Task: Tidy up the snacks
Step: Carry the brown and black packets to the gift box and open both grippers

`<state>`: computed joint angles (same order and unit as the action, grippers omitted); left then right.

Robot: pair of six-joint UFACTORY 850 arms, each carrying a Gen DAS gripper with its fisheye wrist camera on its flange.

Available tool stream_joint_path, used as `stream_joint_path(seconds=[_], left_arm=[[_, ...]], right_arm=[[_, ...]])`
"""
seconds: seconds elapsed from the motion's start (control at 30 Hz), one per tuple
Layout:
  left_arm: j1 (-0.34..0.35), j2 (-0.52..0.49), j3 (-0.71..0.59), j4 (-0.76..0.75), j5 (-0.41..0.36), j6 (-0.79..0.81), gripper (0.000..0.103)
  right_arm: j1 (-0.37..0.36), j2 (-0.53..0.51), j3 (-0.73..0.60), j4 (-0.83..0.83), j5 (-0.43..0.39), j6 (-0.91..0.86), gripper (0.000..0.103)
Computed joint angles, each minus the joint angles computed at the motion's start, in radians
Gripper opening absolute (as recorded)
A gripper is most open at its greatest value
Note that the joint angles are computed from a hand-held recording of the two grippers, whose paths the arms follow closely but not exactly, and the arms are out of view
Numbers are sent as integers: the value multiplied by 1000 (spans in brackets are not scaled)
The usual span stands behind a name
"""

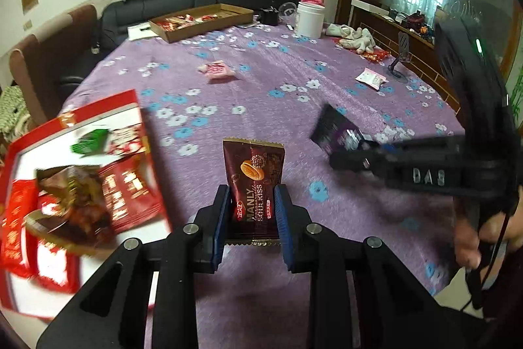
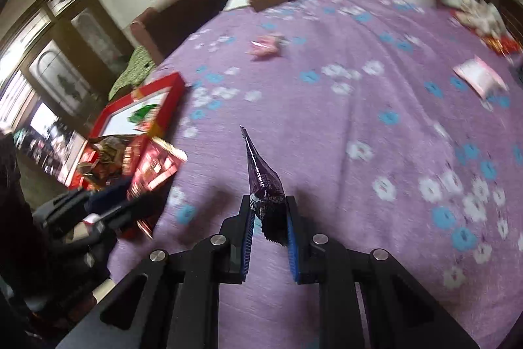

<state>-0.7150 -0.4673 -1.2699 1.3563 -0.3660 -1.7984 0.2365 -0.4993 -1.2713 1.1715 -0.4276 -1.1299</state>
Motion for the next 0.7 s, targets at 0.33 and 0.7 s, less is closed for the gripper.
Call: stream_joint_path(seconds=[0.33, 0.7], left_arm=[[36, 175, 130, 34, -266, -45, 25], [100, 194, 206, 43, -215, -177, 88]], right_arm=[[159, -18, -187, 99, -40, -221, 21], [112, -125, -209, 152, -106, -141, 86]])
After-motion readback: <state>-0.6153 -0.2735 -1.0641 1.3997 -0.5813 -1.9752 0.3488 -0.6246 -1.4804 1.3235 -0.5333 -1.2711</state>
